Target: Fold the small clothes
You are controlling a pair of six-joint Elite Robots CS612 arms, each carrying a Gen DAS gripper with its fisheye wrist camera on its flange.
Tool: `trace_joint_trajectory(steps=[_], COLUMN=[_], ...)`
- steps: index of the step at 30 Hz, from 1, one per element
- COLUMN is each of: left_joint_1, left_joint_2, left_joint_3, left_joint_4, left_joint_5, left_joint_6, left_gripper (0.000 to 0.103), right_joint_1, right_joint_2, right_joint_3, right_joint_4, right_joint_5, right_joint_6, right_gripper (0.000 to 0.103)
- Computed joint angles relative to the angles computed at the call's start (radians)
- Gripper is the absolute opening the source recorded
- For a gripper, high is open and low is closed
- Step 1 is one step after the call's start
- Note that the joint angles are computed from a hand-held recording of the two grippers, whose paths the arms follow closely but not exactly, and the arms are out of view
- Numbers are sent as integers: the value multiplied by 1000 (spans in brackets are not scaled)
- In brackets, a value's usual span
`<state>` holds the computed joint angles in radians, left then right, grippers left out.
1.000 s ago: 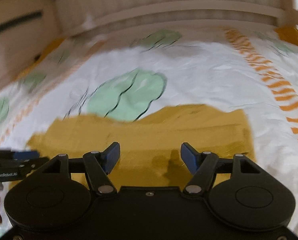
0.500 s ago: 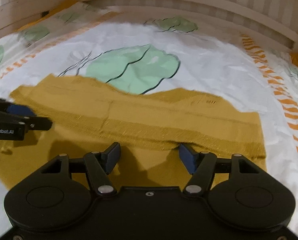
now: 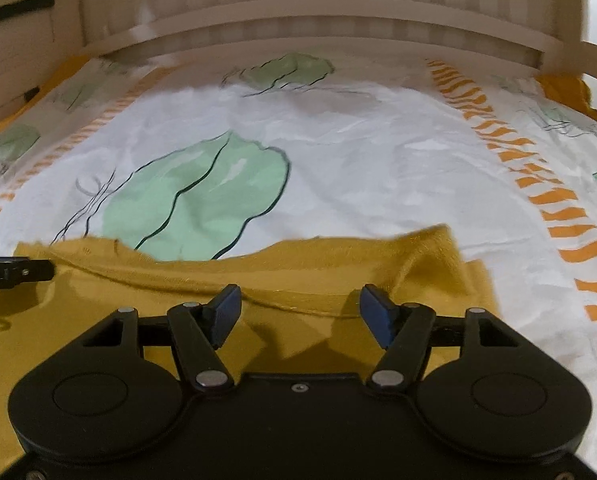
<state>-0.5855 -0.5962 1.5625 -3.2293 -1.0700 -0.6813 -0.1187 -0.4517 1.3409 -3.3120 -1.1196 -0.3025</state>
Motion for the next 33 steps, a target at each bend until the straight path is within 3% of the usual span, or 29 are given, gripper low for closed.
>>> trace_joint_trajectory(steps=[5,8,12,15,21,23,27,33], left_joint_1=[6,6,8,11,15,18,20,15], left_joint_2=[-15,-19,-11,-7,-12,-15,-18,-20], left_joint_3=[19,20,9,3,11,15,19,19], left_joint_4=[20,24,29,40,26,16,5,19], left_joint_5=[7,-3,-29,-43,-61,-67,-64,-81], left_joint_6=[-69,-47,-38,-50,-54,-63,-80,-68], left_gripper=[49,49,49,49,49,49,49,49], right_joint_1=[-10,-14,-12,-1,57,71,63,34], right_joint_2=[-4,-10,-31,-49,-22,-1,15,-12], right_joint_3=[-1,4,30,38,-35,-86,-119,-44], right_joint_4=[-4,11,65,163,235,250,193,155], right_joint_5=[-19,-23,4,35,-58,-82,-64,-62], right_joint_6=[47,48,-38,-123,-162,-132,30,5], right_gripper=[70,70,70,70,75,73,73,73])
